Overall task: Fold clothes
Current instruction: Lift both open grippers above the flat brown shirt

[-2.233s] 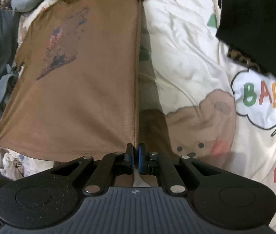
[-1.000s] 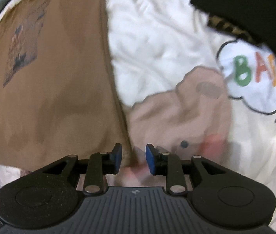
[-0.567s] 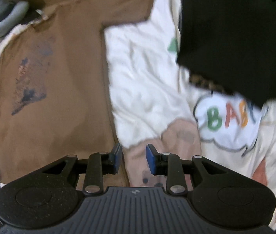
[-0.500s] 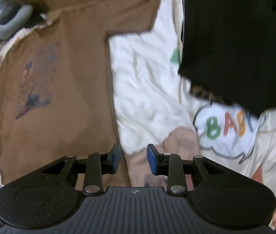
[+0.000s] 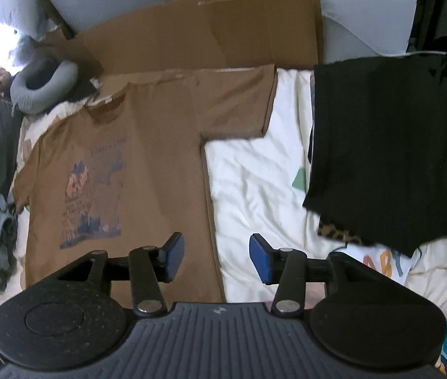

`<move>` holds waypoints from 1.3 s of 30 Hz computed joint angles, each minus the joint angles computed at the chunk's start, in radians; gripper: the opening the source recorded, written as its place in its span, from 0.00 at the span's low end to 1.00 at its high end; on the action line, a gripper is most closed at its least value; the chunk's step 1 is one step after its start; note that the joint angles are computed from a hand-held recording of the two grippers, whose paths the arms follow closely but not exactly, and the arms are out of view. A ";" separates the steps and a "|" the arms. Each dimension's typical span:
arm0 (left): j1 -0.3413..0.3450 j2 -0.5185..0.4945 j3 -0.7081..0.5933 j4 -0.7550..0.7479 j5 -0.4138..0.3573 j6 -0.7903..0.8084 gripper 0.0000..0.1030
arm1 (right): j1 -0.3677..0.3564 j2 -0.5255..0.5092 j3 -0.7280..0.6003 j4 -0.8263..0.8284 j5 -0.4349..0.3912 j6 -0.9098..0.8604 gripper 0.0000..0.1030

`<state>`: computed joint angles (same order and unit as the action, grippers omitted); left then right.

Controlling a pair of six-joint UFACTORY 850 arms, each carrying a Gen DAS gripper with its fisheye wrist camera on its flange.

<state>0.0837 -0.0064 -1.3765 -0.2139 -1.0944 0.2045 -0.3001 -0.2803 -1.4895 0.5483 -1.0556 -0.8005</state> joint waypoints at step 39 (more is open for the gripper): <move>-0.386 -0.465 -0.317 -0.038 0.188 0.034 0.74 | 0.104 -0.246 -0.109 0.153 0.229 0.017 0.56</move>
